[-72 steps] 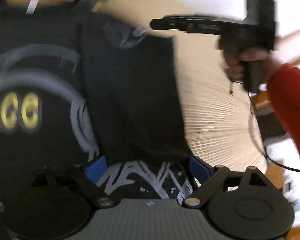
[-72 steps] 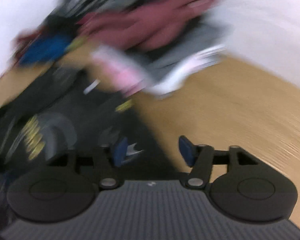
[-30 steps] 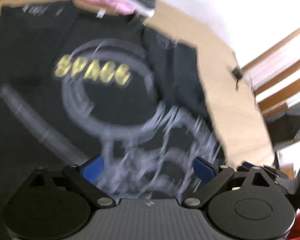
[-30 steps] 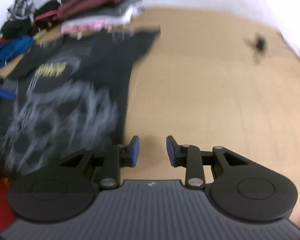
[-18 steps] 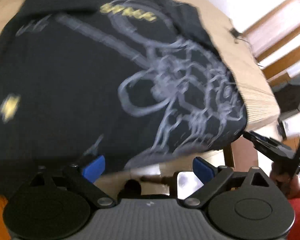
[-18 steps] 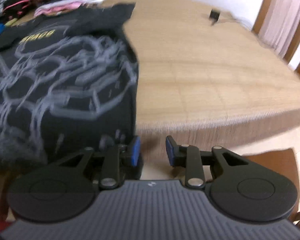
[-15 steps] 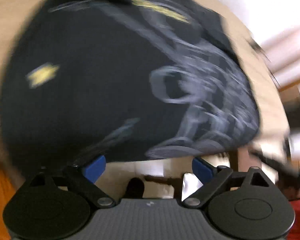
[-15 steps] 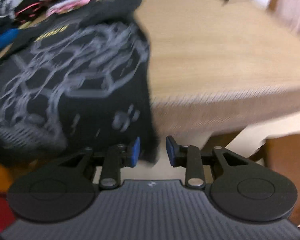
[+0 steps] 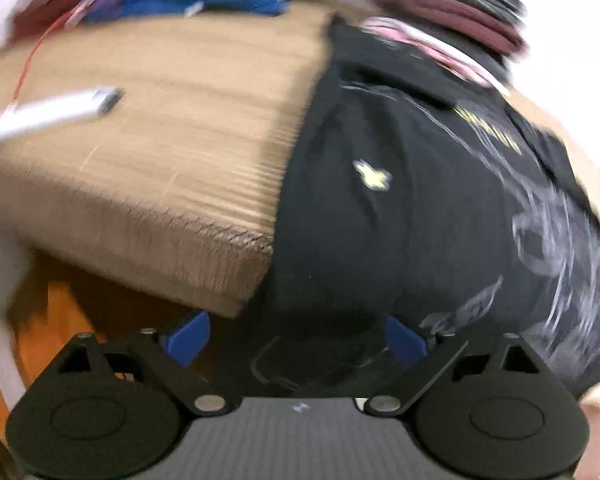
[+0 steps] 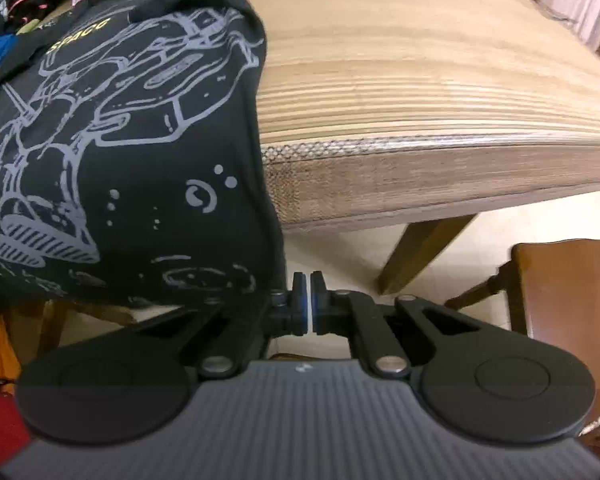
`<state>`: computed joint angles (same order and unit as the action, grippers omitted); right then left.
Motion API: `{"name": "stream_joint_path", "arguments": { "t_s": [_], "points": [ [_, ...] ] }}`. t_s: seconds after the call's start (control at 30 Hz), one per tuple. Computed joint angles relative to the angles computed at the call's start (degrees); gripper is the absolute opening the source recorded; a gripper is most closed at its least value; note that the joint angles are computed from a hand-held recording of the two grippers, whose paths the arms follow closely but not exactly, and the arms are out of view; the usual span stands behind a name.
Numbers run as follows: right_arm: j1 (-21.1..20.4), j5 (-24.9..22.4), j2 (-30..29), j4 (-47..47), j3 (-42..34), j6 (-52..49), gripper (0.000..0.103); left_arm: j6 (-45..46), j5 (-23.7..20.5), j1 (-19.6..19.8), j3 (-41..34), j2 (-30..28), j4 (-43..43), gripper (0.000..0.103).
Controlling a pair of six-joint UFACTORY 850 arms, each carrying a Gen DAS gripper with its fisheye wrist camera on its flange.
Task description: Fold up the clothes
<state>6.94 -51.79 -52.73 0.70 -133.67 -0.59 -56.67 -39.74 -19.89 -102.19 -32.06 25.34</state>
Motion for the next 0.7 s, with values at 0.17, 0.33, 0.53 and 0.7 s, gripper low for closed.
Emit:
{"name": "stream_joint_path", "arguments": {
  "t_s": [0.17, 0.33, 0.53, 0.7],
  "points": [
    [1.07, -1.96, 1.5, -0.95, 2.65, 4.72, 0.008, 8.51, 1.48, 1.32, -0.43, -1.09, -5.39, 0.015],
    [2.38, -1.4, 2.66, 2.94, 6.04, 0.29, 0.014, 12.43, 4.02, 2.78, 3.48, 1.66, -11.1, 0.019],
    [3.91, 2.73, -0.53, 2.49, 2.85, -16.73, 0.052, 14.73, -0.25, 4.6, 7.6, 4.12, -21.26, 0.082],
    [2.72, -2.22, -8.47, 2.62, -8.72, -22.29, 0.056, 9.92, 1.32, 4.18, 7.81, 2.69, -18.08, 0.094]
  ]
}}
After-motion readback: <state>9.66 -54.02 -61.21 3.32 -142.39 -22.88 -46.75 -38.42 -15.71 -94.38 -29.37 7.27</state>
